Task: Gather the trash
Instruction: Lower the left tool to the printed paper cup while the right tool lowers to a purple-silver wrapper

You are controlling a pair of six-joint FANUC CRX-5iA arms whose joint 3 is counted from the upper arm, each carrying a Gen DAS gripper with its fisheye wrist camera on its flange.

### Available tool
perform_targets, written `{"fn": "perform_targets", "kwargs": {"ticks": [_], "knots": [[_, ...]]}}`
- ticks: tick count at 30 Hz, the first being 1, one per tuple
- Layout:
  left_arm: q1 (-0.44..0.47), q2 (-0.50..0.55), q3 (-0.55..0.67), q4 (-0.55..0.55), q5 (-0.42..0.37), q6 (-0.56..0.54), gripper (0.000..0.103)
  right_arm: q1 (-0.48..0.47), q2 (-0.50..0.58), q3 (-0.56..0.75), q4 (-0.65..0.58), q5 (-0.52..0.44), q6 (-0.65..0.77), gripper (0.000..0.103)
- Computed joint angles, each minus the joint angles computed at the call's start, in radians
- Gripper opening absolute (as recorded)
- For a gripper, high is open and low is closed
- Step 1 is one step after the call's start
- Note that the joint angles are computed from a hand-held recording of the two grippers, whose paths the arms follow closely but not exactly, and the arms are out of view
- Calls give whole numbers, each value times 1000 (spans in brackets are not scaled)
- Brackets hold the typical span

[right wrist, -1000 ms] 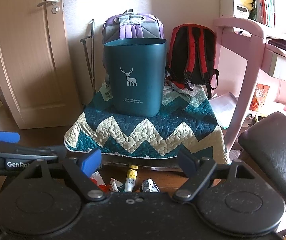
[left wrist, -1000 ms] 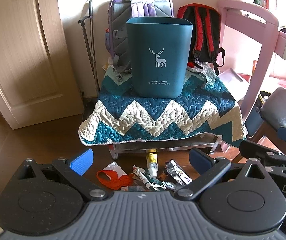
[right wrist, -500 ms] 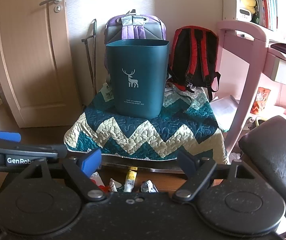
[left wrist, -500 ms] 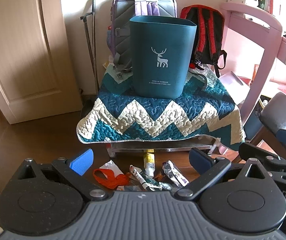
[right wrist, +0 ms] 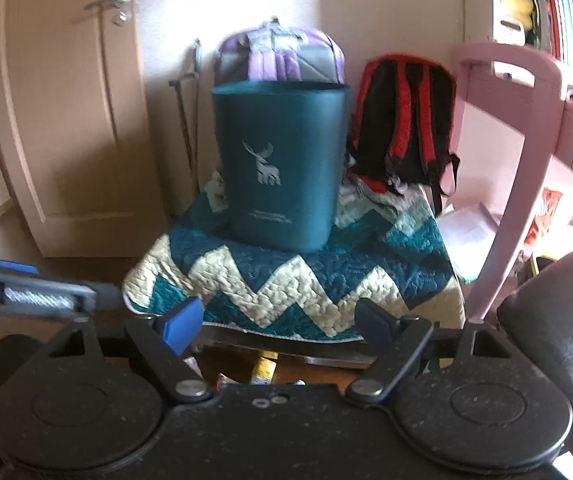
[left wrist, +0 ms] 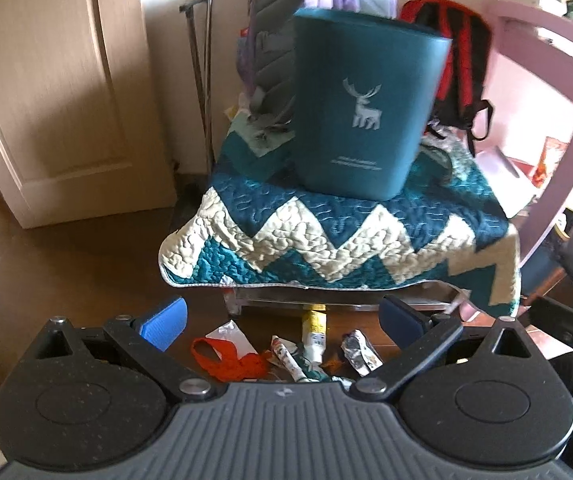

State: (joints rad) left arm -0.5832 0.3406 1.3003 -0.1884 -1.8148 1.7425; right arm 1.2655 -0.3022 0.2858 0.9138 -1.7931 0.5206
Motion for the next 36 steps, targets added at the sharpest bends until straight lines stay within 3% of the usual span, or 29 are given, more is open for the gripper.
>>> {"fn": "perform_targets", "kwargs": {"ticks": [3,6,12,16,22,26,29,34,36], "knots": [[53,9,-80,62,46,9,103,-121,-27,-54,-102,80,52,83],[96,55,-121,121,42,24,103,-271,-34,-101,-227,168,104,83],[131,177,-166,176,7,49,103,-548,-29,-210,-515,365,240,83],[137,314,-86,195,-75,80,103,-685,37,-233,-703,388,328,83],[148,505,26,212,-159,111,102,-788,163,-271,-825,441,425,82],[160,552,-27,239,-133,139,102,-817,236,-323,-846,488,463,80],[167,549,-101,254,-73,161,91,-844,275,-351,-873,528,484,80],[176,607,-104,303,-65,191,84,-868,335,-372,-898,558,532,80],[176,631,-92,313,-79,198,74,-866,353,-383,-891,572,541,80]]}}
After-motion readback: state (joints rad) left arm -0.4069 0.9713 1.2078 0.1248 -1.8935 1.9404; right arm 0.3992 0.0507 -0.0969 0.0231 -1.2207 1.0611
